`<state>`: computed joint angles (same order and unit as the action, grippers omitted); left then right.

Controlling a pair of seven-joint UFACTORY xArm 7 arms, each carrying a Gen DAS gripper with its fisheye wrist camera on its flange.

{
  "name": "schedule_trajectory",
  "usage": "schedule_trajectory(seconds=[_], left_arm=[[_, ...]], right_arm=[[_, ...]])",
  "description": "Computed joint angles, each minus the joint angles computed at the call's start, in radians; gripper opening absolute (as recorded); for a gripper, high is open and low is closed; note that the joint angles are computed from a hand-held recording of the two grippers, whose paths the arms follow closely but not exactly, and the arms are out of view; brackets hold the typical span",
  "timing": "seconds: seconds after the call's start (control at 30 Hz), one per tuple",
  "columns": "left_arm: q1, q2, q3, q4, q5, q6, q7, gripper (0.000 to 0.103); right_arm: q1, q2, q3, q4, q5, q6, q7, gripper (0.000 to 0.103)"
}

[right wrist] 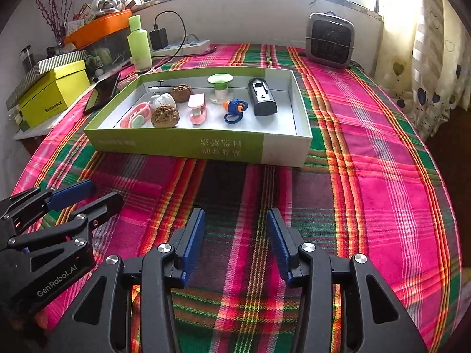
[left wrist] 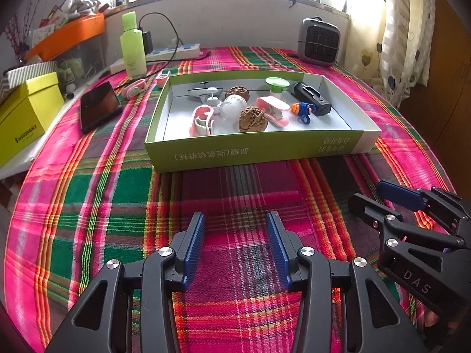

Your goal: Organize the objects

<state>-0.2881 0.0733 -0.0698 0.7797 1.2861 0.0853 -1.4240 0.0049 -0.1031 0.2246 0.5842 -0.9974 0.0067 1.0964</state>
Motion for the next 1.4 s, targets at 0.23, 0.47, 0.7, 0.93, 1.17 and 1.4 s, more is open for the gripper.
schedule_trajectory(seconds=[0.23,0.47,0.7,0.93,1.17,1.4], left_arm=[[-0.005,0.003,-0.006,0.008,0.033,0.021,-0.029,0.046],[-0.006,0.007,-0.007,0.012,0.036,0.019,-0.043,0.049],[-0.013,0.008,-0.010,0.014,0.023,0.033,-0.023,0.053],[-0.016,0.009,-0.009,0.014,0.018,0.036,-0.017,0.055],[-0.016,0.009,-0.008,0.014,0.021,0.035,-0.019,0.055],[-0.016,0.009,-0.008,0.014,0.021,0.034,-0.020,0.055]], right_arm=[[-0.002,-0.019,0.006,-0.006,-0.039,0.043,0.051,0.051],[0.016,-0.020,-0.009,-0.003,-0.041,0.071,0.069,0.061],[0.024,-0.019,-0.021,-0.003,-0.044,0.071,0.069,0.062],[0.028,-0.018,-0.024,-0.002,-0.048,0.072,0.073,0.063],[0.030,-0.017,-0.025,-0.001,-0.054,0.073,0.080,0.063],[0.032,-0.017,-0.028,-0.001,-0.058,0.072,0.082,0.063]])
